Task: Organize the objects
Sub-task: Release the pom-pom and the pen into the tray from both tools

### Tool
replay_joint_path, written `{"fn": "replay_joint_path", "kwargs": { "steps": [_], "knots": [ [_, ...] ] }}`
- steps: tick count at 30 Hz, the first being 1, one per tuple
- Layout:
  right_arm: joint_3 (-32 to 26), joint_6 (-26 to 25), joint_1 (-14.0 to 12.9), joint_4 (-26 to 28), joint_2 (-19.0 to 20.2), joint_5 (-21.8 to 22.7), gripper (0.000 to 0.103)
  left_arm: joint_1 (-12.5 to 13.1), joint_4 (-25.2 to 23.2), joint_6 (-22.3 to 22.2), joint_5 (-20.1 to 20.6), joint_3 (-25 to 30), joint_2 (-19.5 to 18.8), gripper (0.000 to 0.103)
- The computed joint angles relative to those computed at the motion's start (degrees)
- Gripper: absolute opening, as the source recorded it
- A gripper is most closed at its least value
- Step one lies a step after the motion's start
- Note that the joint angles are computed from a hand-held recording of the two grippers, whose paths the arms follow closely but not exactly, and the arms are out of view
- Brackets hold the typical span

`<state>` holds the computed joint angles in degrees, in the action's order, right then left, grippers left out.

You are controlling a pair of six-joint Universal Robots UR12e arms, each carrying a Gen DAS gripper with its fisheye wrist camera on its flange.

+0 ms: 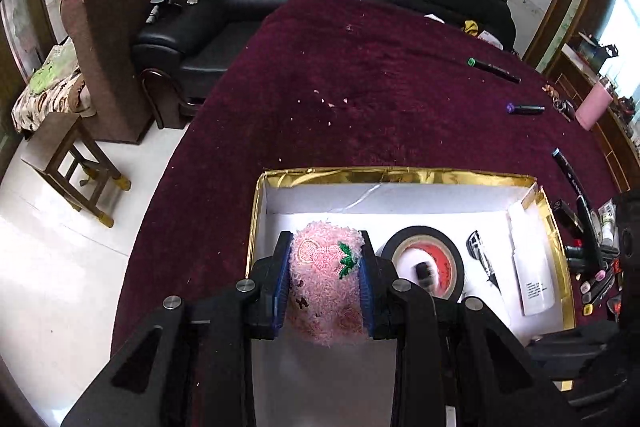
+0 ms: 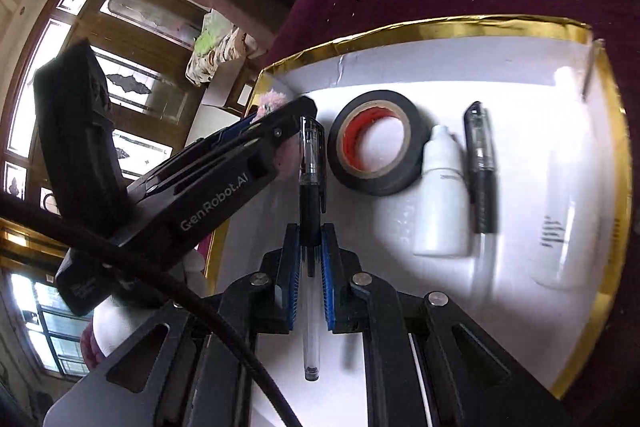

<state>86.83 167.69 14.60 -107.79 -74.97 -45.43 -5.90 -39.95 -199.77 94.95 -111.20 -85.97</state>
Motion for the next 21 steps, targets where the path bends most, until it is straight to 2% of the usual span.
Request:
{"fn": "replay_joint_path", "kwargs": {
  "steps": [11, 13, 15, 17, 21],
  "knots": [
    [-0.65, 3.25, 1.19, -1.3, 1.49, -0.26, 0.011, 1.05, 0.77, -1.31, -3.96, -0.32, 1.02, 0.038],
    [-0.78, 3.07, 1.55, -1.88, 1.51, -1.21, 0.012, 0.99, 1.22, -1.0, -4.09, -0.23, 1.01, 0.043],
    [-0.58, 3.06, 1.74, -2.72, 1.31, -2.04, 0.025, 1.0, 1.45, -1.4, -3.47, -0.27, 1.32, 0.053],
    [-0.07, 3.31, 1.6, -3.59, 0.97, -1.72, 0.031, 1.52, 2.65, -1.72, -4.48, -0.75, 2.03, 0.053],
    [0.82, 3.39, 0.8, -5.0, 0.45, -0.79, 0.032, 1.75, 4.9, -2.76, -2.95, -1.63, 3.93, 0.056]
  ]
}}
